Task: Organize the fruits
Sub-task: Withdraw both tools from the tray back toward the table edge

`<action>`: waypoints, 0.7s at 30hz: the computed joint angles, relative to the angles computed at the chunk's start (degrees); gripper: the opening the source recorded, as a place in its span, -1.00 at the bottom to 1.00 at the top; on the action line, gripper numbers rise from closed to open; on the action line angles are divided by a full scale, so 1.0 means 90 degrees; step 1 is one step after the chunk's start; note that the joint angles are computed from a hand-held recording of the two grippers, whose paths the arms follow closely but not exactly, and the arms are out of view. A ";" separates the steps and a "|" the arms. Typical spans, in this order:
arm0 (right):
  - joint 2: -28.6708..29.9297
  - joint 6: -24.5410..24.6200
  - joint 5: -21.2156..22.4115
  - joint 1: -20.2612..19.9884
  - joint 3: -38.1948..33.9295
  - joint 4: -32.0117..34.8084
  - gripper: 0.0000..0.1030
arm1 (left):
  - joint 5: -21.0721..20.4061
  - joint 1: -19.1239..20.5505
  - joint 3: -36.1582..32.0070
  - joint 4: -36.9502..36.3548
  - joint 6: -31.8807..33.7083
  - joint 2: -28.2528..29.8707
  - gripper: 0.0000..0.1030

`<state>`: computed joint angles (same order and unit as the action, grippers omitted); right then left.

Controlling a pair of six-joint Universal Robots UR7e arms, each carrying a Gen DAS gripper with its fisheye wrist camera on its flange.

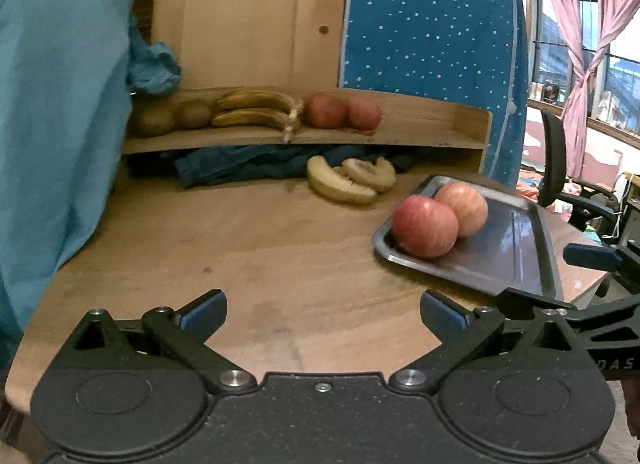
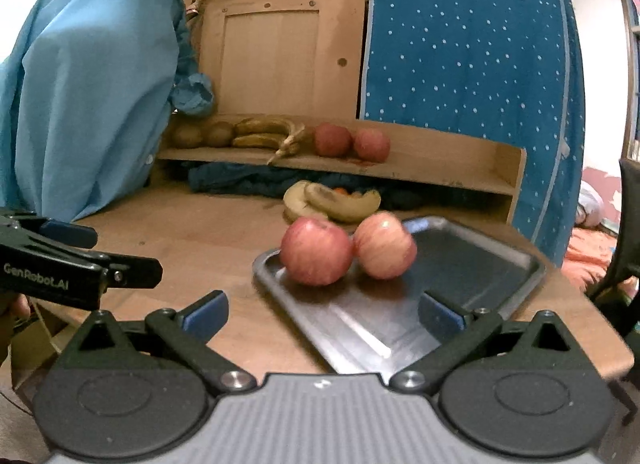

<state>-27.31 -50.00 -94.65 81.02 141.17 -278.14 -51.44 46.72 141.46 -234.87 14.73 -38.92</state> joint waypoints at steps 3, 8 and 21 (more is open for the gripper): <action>0.0292 0.0101 -0.0013 -0.0043 0.0092 -0.0307 1.00 | 0.0054 0.0015 0.0228 -0.0276 -0.0110 0.0076 0.99; 0.0619 0.0173 -0.0146 -0.0058 0.0149 -0.0649 1.00 | 0.0164 0.0041 0.0459 -0.0658 -0.0222 0.0205 0.99; 0.0727 0.0288 -0.0377 -0.0012 0.0136 -0.0648 1.00 | 0.0296 0.0078 0.0568 -0.0905 -0.0290 0.0196 0.99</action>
<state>-20.77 -47.41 -98.04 80.92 142.39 -283.97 -48.78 47.42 146.57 -243.01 12.11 -37.16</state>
